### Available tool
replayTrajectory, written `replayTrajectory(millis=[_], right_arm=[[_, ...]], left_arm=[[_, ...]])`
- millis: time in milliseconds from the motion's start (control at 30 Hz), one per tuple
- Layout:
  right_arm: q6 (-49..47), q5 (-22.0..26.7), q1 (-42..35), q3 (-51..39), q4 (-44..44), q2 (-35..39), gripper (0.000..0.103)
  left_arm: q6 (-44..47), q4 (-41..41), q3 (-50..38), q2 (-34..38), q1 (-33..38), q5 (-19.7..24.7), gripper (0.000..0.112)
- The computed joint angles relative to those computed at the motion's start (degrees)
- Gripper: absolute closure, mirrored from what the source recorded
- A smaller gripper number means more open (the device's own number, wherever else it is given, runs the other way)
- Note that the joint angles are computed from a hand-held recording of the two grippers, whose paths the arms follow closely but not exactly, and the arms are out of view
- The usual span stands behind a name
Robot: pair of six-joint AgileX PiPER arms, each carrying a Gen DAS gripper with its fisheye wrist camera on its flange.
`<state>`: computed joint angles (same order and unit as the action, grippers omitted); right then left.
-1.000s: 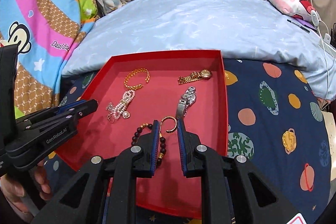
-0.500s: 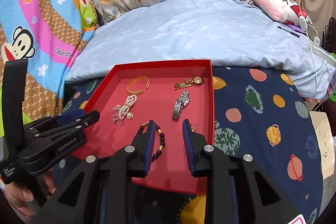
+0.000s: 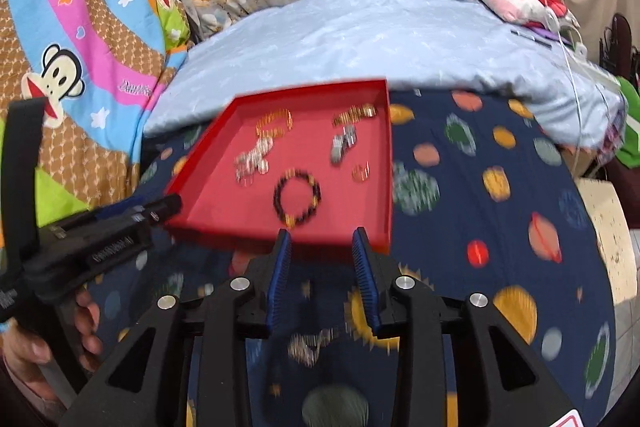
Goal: Organize jewelry
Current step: 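Lift both grippers out of the red tray, then close the right gripper on the silver chain necklace while the left grasps the hoop earring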
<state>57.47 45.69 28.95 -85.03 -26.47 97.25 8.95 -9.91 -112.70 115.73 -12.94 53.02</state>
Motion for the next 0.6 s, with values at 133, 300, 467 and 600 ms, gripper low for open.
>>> replayTrajectory(millis=[133, 300, 467, 600], right_arm=[[4.22, -0.72, 3.25, 6.75, -0.47, -2.05, 0.066], [6.03, -3.35, 4.99, 10.45, 0.76, -0.8, 0.066], [6.03, -5.28, 4.9, 10.4, 1.86, 1.87, 0.066], [7.57, -2.99, 6.22, 8.03, -1.38, 3.96, 0.066]], left_arm=[[2.1, -1.05, 11.49, -6.31, 1.16, -4.27, 0.055], [5.15, -3.44, 22.96, -11.99, 3.41, -6.87, 0.055], [6.96, -4.91, 29.8, -14.94, 5.26, -6.99, 0.055], [8.07, -4.78, 32.91, -16.26, 6.01, -6.82, 0.055]])
